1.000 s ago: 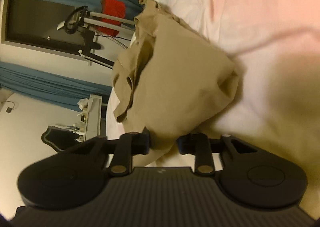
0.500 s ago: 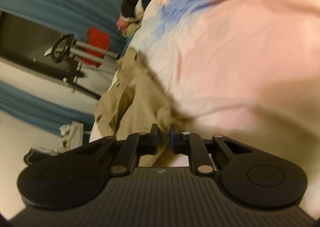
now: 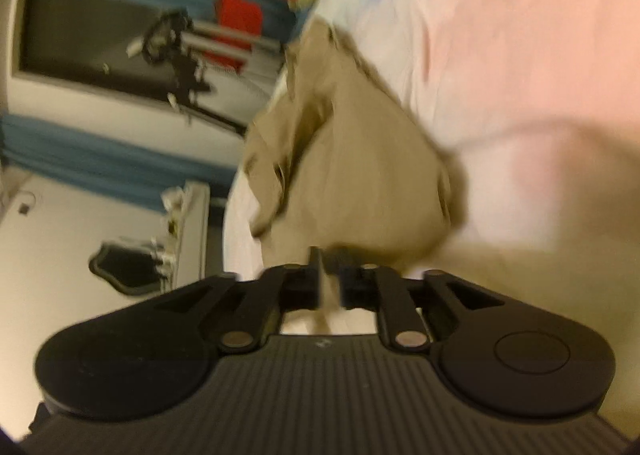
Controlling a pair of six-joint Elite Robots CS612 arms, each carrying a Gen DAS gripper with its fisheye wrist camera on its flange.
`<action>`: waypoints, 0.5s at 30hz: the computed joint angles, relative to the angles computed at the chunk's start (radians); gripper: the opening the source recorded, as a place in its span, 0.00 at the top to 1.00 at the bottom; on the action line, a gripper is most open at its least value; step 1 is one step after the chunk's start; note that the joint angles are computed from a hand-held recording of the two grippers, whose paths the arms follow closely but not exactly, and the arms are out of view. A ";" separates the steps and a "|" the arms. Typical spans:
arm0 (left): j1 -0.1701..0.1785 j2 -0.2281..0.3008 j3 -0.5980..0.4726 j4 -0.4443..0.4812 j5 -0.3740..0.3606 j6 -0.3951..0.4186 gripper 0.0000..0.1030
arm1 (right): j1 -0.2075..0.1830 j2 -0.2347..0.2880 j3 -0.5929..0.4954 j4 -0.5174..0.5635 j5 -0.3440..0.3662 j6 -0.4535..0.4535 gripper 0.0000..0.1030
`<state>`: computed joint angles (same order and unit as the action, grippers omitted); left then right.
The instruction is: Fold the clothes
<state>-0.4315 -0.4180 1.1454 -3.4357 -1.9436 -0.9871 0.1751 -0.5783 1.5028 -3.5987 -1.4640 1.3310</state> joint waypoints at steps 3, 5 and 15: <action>0.002 0.002 0.000 0.010 -0.005 -0.020 0.94 | -0.001 0.004 0.009 -0.009 0.016 0.051 0.35; 0.002 0.002 -0.001 0.011 -0.001 -0.021 0.94 | -0.002 0.006 0.014 -0.013 0.002 0.079 0.34; 0.000 -0.002 0.003 -0.013 0.008 -0.012 0.94 | 0.011 0.016 0.005 -0.011 -0.169 0.033 0.89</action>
